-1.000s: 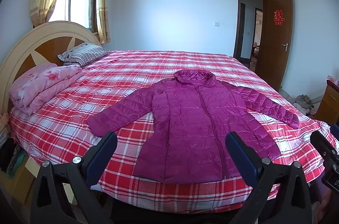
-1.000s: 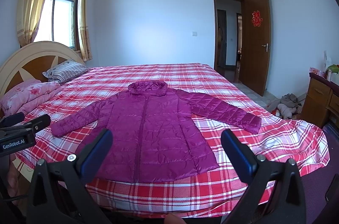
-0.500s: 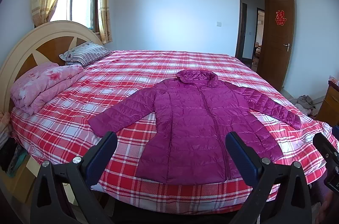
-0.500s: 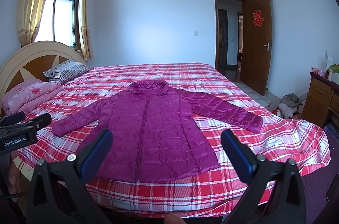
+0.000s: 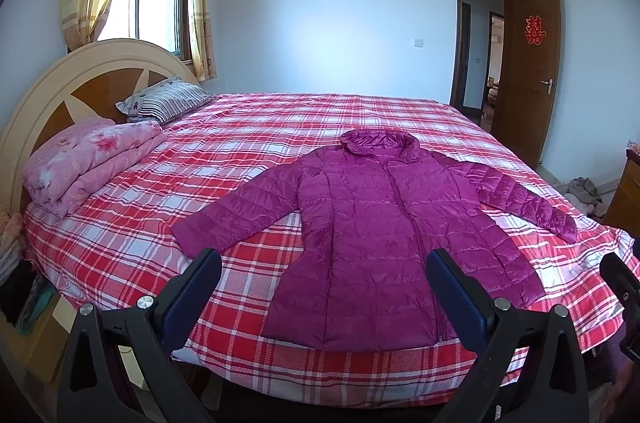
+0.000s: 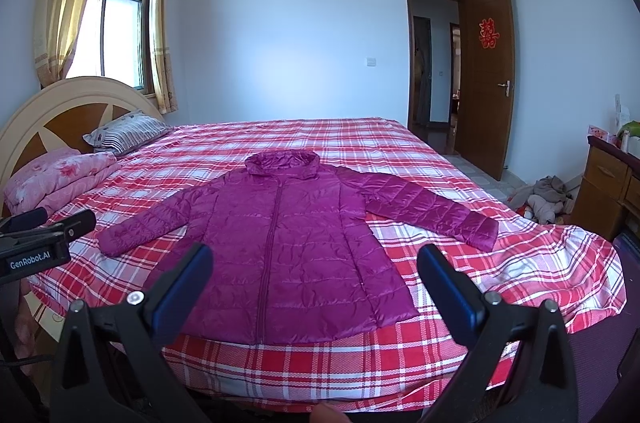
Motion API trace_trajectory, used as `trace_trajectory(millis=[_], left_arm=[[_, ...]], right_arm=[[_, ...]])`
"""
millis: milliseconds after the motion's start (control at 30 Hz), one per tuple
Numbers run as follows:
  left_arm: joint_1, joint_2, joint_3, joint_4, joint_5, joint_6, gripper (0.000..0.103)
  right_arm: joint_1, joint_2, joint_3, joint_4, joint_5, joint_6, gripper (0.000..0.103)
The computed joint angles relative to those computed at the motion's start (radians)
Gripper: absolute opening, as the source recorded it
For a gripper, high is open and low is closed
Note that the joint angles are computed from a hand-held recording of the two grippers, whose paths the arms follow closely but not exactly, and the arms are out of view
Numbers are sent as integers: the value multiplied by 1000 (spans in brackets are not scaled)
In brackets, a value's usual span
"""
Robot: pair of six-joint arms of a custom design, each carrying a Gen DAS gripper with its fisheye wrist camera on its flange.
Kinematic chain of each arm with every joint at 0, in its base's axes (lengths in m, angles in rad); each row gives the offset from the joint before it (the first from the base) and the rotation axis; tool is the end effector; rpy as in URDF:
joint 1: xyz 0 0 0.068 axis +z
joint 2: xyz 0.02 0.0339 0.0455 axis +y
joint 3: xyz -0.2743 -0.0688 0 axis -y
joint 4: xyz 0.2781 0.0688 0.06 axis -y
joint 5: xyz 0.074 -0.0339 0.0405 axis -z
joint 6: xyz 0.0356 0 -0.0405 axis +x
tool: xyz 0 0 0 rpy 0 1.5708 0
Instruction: Fold large clothes
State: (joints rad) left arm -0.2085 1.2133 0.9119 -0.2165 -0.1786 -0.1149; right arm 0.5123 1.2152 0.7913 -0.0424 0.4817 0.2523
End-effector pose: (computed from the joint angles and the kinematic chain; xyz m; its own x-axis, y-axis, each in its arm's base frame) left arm 0.2969 -0.0564 0.2912 -0.4872 -0.0122 -0.8732 -0.0032 0.9999 -0.0122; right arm 0.2669 0.1312 0.2635 -0.3979 0.0301 -0.9170 0.0264 0.9994 0.0213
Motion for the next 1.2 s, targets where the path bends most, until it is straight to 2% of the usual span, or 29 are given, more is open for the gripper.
trace_trajectory(millis=[133,267,433,567,700,833,1000,1100,1200], left_arm=[[-3,83,2,63,-20,45,102],[14,212,37,110,1,69,102],[44,425,154,165,-13,74,102],[66,610,308,182,-36,92,102],[75,786,494,165,-58,119,102],[79,934,679,120,-75,132,102],[89,1115,942,-8,-83,115,102],[87,1210,1078,-73,-107,124,102],[86,1290,1172,-113,-148,146,102]], right_arm=[[-40,32,-9,45,-44,-8,103],[-146,114,-19,107,-145,-12,103],[-332,249,5,153,-278,30,103],[-487,395,91,155,-329,51,102],[-635,583,283,88,-376,79,96],[-718,748,505,-20,-361,108,90],[-766,978,864,-263,-304,99,84],[-773,1112,1073,-405,-247,68,84],[-769,1202,1204,-489,-202,54,82]])
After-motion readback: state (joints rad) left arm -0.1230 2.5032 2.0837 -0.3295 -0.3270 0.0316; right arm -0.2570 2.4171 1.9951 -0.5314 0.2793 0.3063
